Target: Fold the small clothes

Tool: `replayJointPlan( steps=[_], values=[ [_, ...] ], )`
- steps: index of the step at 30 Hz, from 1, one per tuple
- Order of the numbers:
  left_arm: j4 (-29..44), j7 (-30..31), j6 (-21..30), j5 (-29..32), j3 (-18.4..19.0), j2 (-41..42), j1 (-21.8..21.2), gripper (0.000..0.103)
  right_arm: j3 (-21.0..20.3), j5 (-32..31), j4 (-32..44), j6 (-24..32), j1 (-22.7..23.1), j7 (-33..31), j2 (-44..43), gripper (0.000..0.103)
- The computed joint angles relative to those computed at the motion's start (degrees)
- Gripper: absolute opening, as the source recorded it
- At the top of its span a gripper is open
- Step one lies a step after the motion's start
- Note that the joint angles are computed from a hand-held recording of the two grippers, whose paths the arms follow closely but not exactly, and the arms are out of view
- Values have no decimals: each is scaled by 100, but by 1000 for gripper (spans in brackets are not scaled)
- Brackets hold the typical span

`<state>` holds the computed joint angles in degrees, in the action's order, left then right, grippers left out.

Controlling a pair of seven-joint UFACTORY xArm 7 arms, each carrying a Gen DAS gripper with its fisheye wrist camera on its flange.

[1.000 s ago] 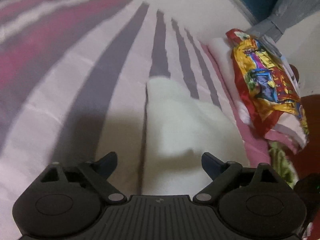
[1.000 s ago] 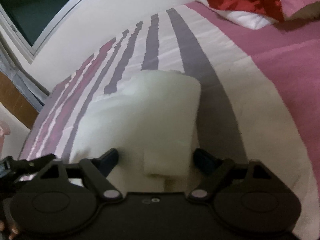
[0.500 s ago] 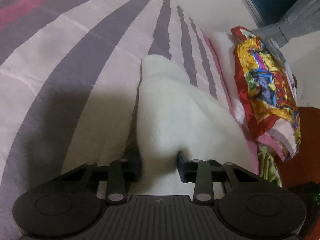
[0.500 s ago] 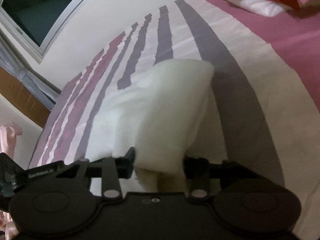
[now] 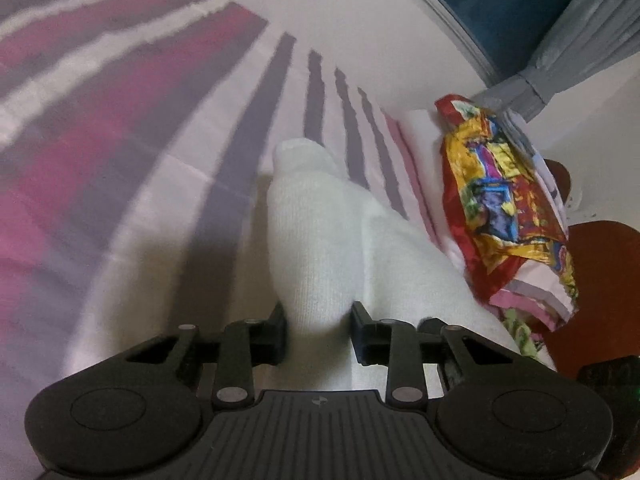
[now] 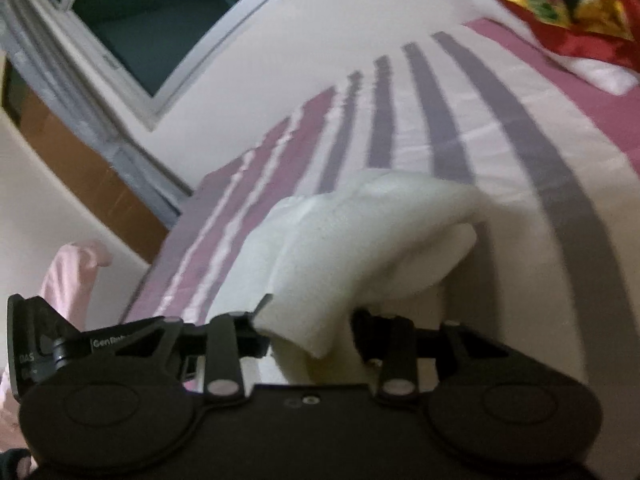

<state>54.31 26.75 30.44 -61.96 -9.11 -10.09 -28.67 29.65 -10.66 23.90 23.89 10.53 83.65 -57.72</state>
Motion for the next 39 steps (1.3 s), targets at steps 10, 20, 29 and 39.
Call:
replayJointPlan(
  steps=[10,20,29,39],
  values=[
    [-806,381,431,540,645,-651,599,32,1277,-217,852,-1258,-1056,1023,1608,37],
    [-1416,241,-397,1190,461,-684,643,50,1802,-708,1341,-155,-1109,1558,2438,64],
    [-1835,490,-198,1426,930,-1660,150,50,1966,-1856,2305,1668,-990,1723,2098,50],
    [-2248,-61,-230,1927,810,-1848,56,50,1724,-2030,2883,2964,-510,1259,3550,47]
  ],
)
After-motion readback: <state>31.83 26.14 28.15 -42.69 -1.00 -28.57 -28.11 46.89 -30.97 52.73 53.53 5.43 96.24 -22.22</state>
